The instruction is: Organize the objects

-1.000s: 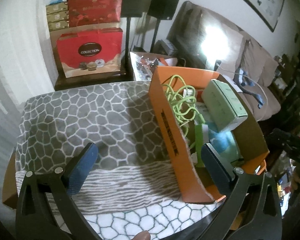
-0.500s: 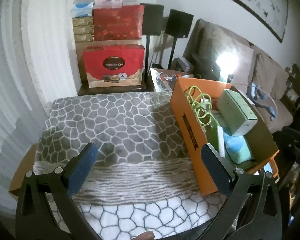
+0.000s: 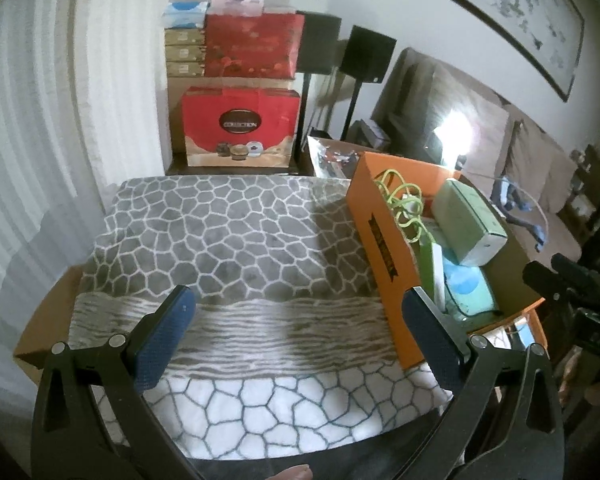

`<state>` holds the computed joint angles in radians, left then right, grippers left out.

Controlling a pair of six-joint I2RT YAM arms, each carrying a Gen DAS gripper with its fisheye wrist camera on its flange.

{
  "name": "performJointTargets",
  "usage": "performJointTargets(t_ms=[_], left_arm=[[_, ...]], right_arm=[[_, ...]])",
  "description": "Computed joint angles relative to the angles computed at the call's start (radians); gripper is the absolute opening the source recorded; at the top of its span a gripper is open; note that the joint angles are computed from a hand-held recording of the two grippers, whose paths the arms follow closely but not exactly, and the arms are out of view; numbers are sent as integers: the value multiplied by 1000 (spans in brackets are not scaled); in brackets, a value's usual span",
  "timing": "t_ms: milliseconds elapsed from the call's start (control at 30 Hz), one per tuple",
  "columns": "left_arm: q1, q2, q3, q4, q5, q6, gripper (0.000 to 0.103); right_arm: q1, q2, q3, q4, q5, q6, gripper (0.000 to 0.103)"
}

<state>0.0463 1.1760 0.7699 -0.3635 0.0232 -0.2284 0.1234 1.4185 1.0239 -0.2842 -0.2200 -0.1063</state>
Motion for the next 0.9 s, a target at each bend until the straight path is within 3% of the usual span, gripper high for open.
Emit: performJointTargets(t_ms=[633,900], left_arm=[[24,-156,-126,-42,-65,-22,103],[24,-250,-173,-63,-87,-31,103]], right_arm=[[158,-191,-213,132,166,50,102],[190,-245,-257,105,172,83,102]])
